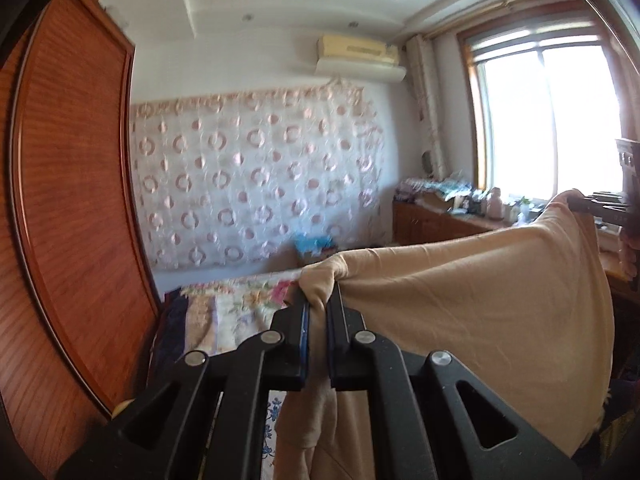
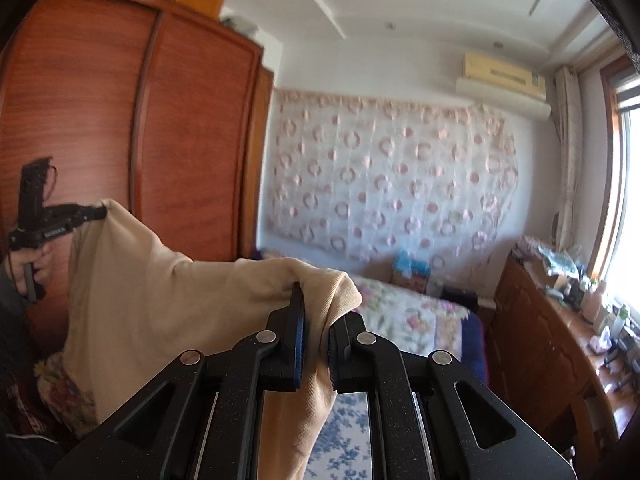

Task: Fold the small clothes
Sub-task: 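Lift the folded shirt with both grippers and carry it over itself, then lower the shirt onto the quilt and open both grippers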

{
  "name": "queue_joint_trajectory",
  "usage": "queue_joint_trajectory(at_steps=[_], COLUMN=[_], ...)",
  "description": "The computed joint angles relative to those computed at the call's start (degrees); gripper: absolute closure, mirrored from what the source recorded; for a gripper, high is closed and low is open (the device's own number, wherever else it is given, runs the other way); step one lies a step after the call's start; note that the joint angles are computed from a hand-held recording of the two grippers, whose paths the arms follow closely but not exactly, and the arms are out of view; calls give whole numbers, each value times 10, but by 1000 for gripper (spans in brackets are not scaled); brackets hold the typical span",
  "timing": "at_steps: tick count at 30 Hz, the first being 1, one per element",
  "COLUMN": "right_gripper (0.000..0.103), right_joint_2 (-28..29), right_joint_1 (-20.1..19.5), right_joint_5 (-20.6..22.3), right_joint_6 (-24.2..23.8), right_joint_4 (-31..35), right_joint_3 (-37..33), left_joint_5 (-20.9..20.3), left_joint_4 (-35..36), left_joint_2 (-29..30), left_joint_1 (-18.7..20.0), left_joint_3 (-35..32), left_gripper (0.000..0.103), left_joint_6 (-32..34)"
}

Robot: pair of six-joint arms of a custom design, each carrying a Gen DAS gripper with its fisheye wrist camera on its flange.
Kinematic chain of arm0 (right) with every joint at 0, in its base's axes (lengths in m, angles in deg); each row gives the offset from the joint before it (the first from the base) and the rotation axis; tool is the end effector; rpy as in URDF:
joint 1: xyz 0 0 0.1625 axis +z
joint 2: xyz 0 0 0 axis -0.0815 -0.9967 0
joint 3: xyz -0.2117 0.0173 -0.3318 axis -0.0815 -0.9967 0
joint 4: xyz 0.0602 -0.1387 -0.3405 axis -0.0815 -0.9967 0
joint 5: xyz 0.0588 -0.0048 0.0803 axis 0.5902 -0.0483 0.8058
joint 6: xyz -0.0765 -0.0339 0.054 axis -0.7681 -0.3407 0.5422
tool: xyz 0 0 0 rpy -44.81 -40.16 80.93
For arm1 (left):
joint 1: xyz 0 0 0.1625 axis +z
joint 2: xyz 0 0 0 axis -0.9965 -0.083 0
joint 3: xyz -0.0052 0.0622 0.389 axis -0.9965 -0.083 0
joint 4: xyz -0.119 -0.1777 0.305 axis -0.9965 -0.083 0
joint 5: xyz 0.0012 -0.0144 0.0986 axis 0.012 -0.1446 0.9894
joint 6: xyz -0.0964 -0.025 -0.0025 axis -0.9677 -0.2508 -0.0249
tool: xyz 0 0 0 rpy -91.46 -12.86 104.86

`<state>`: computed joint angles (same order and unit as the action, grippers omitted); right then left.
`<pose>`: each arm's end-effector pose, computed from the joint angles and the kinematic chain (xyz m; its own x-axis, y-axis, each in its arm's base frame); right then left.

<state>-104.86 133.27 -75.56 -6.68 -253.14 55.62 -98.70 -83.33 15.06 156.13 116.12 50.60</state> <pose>0.3993 -0.4120 0.2471 -0.5695 -0.0412 0.8209 -0.7812 0.3376 -0.5251 -0.0820 -0.6502 0.4605 -0.5107 0.6492 -0.5637 0.8275 0.1933 -0.5271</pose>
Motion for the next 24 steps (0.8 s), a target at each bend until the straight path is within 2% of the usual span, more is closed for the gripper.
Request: queue_joint_trajectory(at_steps=[3, 5, 7, 9, 10, 14, 16, 21, 24], right_gripper=[95, 91, 68, 59, 59, 59, 59, 59, 59], right_joint_2=[16, 37, 68, 80, 82, 72, 71, 84, 109], right_joint_1=[-82, -131, -167, -194, -203, -214, -211, -203, -202], right_joint_5=[29, 19, -17, -22, -22, -6, 0, 44, 38], right_joint_6=[19, 39, 59, 81, 88, 119, 125, 189, 196], right_joint_4=[21, 48, 51, 55, 54, 40, 7, -62, -108], right_joint_3=[-20, -44, -75, -75, -68, -1, 41, 139, 170], left_joint_5=[43, 74, 91, 114, 122, 131, 136, 131, 122], left_joint_4=[3, 32, 46, 54, 56, 56, 35, 15, 7], left_joint_2=[89, 134, 168, 176, 174, 136, 112, 50, 14], left_joint_1=[9, 14, 24, 27, 30, 41, 50, 85, 105], left_joint_3=[-56, -93, -119, -114, -104, -40, -2, 85, 139], left_gripper=[91, 71, 65, 60, 59, 59, 59, 59, 59], left_joint_6=[12, 6, -5, -11, -14, -18, -18, -23, -19])
